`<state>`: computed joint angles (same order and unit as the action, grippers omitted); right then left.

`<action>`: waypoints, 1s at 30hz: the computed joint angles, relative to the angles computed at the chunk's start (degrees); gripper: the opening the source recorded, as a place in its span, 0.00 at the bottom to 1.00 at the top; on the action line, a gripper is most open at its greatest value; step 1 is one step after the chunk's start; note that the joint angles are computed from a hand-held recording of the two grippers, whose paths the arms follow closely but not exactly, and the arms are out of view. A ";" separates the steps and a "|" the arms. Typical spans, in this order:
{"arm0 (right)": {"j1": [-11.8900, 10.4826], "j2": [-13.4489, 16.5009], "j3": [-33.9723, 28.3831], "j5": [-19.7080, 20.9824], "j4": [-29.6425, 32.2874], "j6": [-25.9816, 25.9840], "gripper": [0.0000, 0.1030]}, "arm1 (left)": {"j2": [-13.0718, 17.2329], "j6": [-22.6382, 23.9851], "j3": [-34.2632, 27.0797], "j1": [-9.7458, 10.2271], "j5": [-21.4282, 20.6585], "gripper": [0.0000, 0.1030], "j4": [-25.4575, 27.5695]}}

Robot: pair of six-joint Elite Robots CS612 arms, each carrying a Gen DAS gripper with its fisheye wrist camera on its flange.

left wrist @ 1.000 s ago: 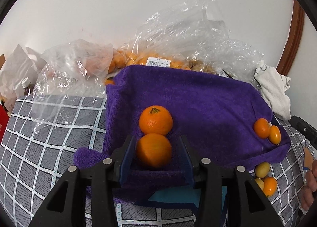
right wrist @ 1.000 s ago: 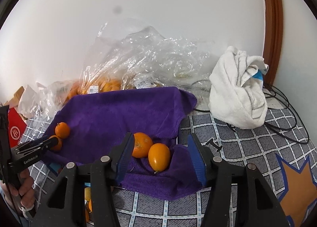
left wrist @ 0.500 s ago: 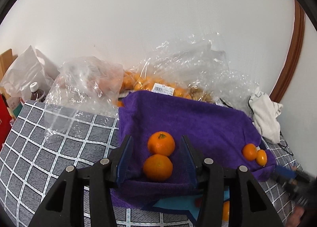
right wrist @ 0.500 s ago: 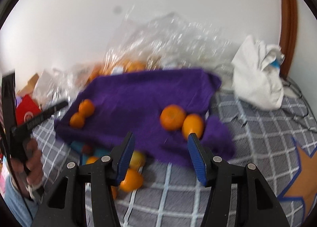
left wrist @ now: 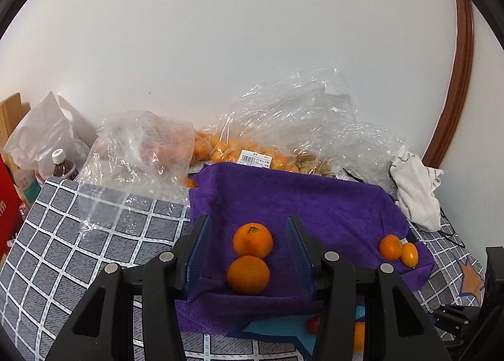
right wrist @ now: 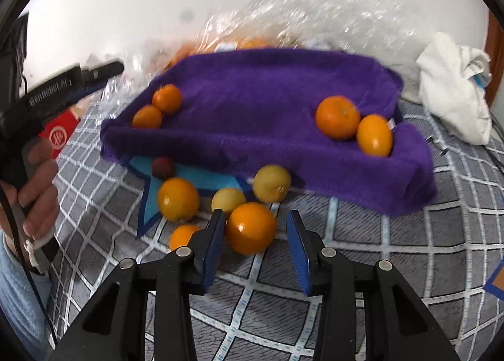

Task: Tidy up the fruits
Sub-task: 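Grasp another orange from the fruit row with the right tool, then lift the orange with the right tool while the left tool grasps the small red fruit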

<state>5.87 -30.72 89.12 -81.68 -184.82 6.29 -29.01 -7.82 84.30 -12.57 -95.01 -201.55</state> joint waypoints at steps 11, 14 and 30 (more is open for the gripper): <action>-1.78 -1.56 4.66 -6.00 -9.97 -0.73 0.32 | -0.20 1.43 0.69 -0.26 -2.10 0.45 0.27; -2.73 -1.08 5.44 -5.60 -13.14 1.47 0.32 | -0.34 2.88 1.35 -0.59 -3.22 0.45 -0.12; -4.34 -1.23 6.47 -5.04 -15.66 9.41 0.32 | -2.90 14.51 5.66 -2.24 -6.14 0.45 2.56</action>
<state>1.53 -31.96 95.58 -86.72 -200.48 15.70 -31.91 6.69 89.96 -14.81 -101.15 -198.99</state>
